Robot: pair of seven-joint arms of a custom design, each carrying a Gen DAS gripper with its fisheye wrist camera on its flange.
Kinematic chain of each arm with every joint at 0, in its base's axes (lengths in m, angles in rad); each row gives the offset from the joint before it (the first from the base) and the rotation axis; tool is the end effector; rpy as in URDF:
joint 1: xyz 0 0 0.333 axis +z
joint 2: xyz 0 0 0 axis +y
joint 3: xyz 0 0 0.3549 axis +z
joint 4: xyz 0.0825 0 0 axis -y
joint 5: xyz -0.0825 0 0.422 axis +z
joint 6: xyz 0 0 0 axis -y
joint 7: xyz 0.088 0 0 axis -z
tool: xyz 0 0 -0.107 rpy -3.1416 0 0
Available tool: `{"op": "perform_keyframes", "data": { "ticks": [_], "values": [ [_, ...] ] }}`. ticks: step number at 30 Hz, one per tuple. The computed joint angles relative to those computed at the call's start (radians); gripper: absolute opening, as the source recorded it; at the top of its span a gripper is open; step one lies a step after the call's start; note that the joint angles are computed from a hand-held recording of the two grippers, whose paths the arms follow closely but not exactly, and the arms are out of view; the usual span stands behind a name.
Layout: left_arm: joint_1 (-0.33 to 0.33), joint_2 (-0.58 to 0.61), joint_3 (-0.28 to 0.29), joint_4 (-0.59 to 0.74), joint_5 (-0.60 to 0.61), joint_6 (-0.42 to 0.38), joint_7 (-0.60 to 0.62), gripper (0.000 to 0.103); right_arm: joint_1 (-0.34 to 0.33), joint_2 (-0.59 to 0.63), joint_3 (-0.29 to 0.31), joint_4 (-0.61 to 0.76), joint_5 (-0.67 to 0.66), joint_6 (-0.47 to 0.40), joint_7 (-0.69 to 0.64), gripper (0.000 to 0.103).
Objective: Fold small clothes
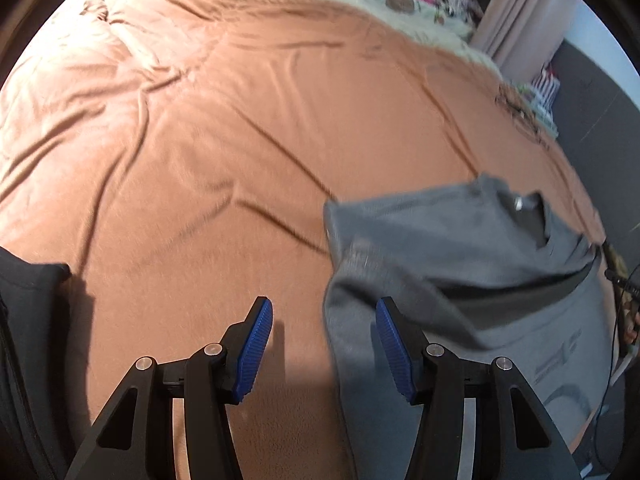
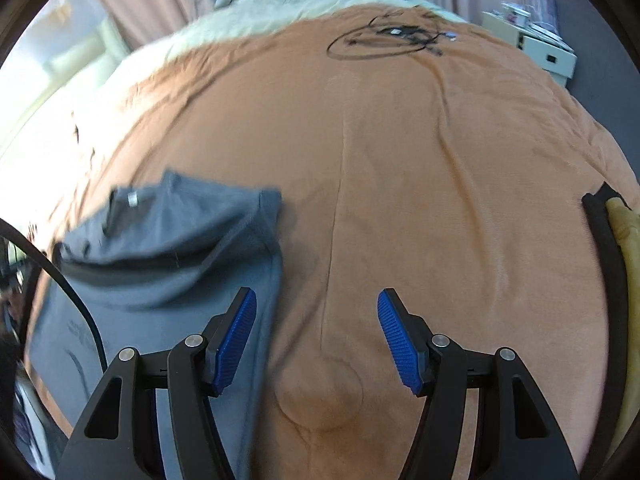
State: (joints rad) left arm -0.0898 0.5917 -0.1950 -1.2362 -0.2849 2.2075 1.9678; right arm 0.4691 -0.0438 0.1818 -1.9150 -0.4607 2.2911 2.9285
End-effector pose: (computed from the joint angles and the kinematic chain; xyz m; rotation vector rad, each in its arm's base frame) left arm 0.7921 -0.1957 0.4958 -1.5221 2.5718 -0.8025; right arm 0.4975 0.3688 0.5851 -1.3685 2.2346 -0.4218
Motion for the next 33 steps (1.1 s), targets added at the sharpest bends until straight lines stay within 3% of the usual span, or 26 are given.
{"op": "perform_keyframes", "data": {
  "ticks": [8,10,12,15,18,20,33],
  "values": [
    [-0.028,0.091,-0.006,0.091,0.007,-0.008,-0.041,0.055,0.001,0.127,-0.033,0.117,-0.018,0.001,-0.049,0.062],
    [-0.023,0.113,-0.017,0.124,-0.01,-0.013,-0.045,0.045,-0.002,0.139,-0.045,0.121,-0.033,0.032,-0.033,0.061],
    [-0.018,0.125,-0.026,0.145,-0.026,-0.017,-0.051,0.026,-0.002,0.154,-0.054,0.131,-0.055,0.052,-0.017,0.061],
    [-0.021,0.114,-0.022,0.127,-0.028,0.016,-0.059,0.013,0.001,0.166,-0.06,0.13,-0.073,0.082,0.002,0.036],
    [-0.009,0.09,-0.032,0.088,-0.048,0.053,-0.047,0.009,0.012,0.167,-0.061,0.137,-0.099,0.068,0.006,0.014],
    [0.0,0.068,-0.038,0.057,-0.065,0.078,-0.035,0.008,0.024,0.166,-0.059,0.149,-0.126,0.031,0.02,0.008],
    [0.031,-0.122,-0.052,-0.138,-0.165,0.239,0.047,0.004,0.07,0.082,-0.013,0.169,-0.284,-0.08,0.167,0.006]
  ]
}}
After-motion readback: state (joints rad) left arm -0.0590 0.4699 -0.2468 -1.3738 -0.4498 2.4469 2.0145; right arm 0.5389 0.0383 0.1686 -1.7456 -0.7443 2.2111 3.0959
